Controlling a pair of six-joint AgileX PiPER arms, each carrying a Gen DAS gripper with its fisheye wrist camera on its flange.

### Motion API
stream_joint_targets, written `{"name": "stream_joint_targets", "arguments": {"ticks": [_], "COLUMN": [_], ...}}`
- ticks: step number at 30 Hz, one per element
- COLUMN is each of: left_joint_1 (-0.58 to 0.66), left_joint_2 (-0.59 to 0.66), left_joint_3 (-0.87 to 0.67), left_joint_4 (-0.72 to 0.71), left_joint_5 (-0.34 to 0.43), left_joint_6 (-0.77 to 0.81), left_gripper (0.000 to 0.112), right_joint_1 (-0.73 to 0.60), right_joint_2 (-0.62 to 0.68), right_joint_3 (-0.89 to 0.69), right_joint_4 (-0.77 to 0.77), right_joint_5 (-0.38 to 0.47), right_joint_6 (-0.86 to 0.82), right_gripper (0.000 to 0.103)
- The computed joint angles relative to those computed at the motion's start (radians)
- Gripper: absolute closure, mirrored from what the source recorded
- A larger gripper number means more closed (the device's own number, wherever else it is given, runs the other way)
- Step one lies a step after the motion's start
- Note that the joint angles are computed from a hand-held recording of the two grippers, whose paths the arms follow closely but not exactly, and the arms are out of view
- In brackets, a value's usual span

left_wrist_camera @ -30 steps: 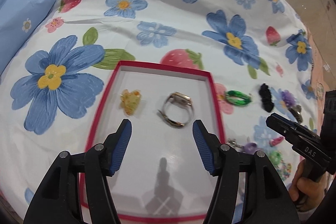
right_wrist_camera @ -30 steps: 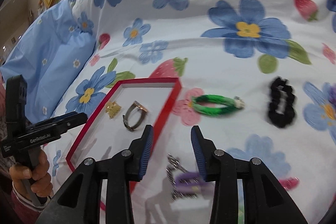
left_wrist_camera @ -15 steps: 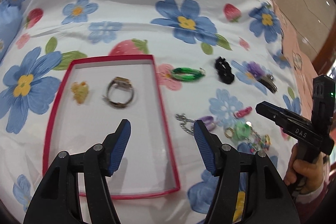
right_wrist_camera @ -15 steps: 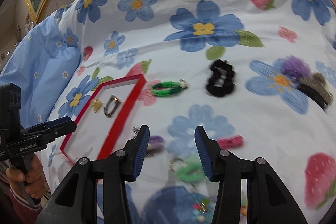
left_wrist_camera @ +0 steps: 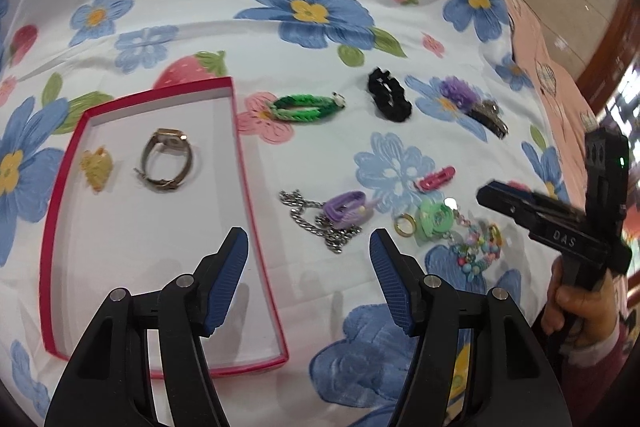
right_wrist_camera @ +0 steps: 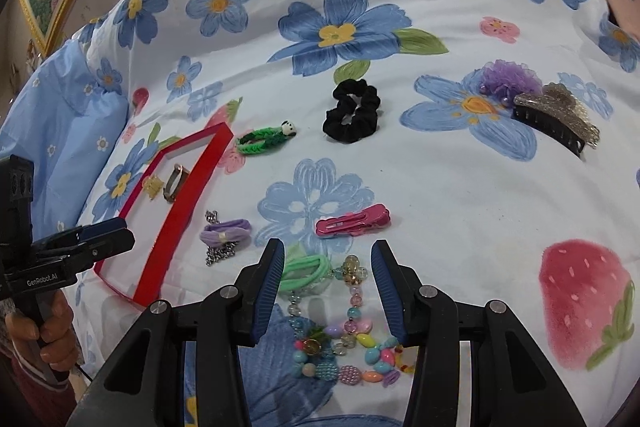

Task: Organize jewelry
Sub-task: 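Grasp the pink hair clip with the right tool while the left tool grasps the purple hair tie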

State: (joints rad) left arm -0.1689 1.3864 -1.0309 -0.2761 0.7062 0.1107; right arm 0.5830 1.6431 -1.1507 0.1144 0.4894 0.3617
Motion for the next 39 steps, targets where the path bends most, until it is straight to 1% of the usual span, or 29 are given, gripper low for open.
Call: {"name": "stream_joint_targets", "arguments": {"ticks": [1, 3, 6, 9, 15, 19, 20, 21, 22, 23, 24, 25, 26, 27, 28, 29, 30, 31, 33, 37, 39], "left_joint_1": [-0.009, -0.020, -0.035, -0.057, -0.104, -0.126, -0.130, -0.132, -0.133, -0.134, -0.134, -0.134, -0.136, -0.139, -0.142, -0.141, -0.134, -0.129, -0.119, -0.104, -0.084], "left_joint_2": [0.008, 0.026, 0.066, 0.128, 0.239, 0.290, 0.297, 0.306, 0.313, 0.322, 0.329, 0.337, 0.345, 0.350, 0.352, 0.350, 0.344, 0.339, 0.325, 0.297, 0.275], "left_joint_3": [-0.006, -0.019, -0.049, -0.095, -0.192, -0.229, -0.233, -0.236, -0.241, -0.246, -0.248, -0.251, -0.253, -0.252, -0.250, -0.247, -0.241, -0.239, -0.229, -0.212, -0.197], "left_joint_4": [0.006, 0.001, -0.004, 0.007, 0.057, 0.089, 0.093, 0.089, 0.085, 0.078, 0.070, 0.063, 0.062, 0.064, 0.066, 0.062, 0.042, 0.027, 0.008, -0.012, -0.048], "left_joint_5": [0.000, 0.005, 0.013, 0.021, 0.042, 0.045, 0.043, 0.042, 0.045, 0.050, 0.054, 0.059, 0.062, 0.062, 0.059, 0.055, 0.052, 0.049, 0.042, 0.028, 0.025], "left_joint_6": [0.003, 0.031, 0.073, 0.095, 0.108, 0.099, 0.099, 0.109, 0.114, 0.122, 0.132, 0.140, 0.143, 0.142, 0.138, 0.139, 0.152, 0.158, 0.165, 0.159, 0.174], "left_gripper": [0.049, 0.049, 0.049, 0.049, 0.049, 0.050, 0.051, 0.055, 0.061, 0.064, 0.070, 0.077, 0.080, 0.085, 0.093, 0.097, 0.100, 0.100, 0.100, 0.101, 0.101], "right_joint_1": [-0.006, -0.007, -0.025, -0.027, -0.044, -0.064, -0.063, -0.062, -0.062, -0.064, -0.064, -0.062, -0.059, -0.053, -0.047, -0.044, -0.045, -0.052, -0.067, -0.084, -0.093], "right_joint_2": [0.012, 0.037, 0.092, 0.136, 0.209, 0.253, 0.260, 0.266, 0.272, 0.276, 0.279, 0.284, 0.289, 0.298, 0.306, 0.312, 0.312, 0.306, 0.294, 0.263, 0.245], "right_joint_3": [-0.014, -0.046, -0.117, -0.174, -0.249, -0.279, -0.283, -0.284, -0.290, -0.296, -0.300, -0.306, -0.312, -0.320, -0.327, -0.328, -0.322, -0.314, -0.304, -0.271, -0.250], "right_joint_4": [0.017, -0.006, 0.017, -0.022, 0.034, 0.131, 0.130, 0.121, 0.116, 0.116, 0.110, 0.092, 0.076, 0.039, 0.013, -0.004, -0.013, 0.003, 0.032, 0.058, 0.088], "right_joint_5": [0.011, 0.041, 0.110, 0.159, 0.187, 0.206, 0.205, 0.200, 0.200, 0.200, 0.202, 0.206, 0.209, 0.221, 0.229, 0.234, 0.229, 0.224, 0.224, 0.199, 0.181], "right_joint_6": [-0.047, -0.097, -0.263, -0.349, -0.551, -0.678, -0.683, -0.682, -0.681, -0.682, -0.676, -0.663, -0.652, -0.625, -0.604, -0.589, -0.576, -0.574, -0.565, -0.510, -0.489], "right_gripper": [0.056, 0.056, 0.056, 0.056, 0.055, 0.056, 0.056, 0.056, 0.056, 0.056, 0.056, 0.057, 0.057, 0.058, 0.060, 0.064, 0.074, 0.080, 0.090, 0.090, 0.090]}}
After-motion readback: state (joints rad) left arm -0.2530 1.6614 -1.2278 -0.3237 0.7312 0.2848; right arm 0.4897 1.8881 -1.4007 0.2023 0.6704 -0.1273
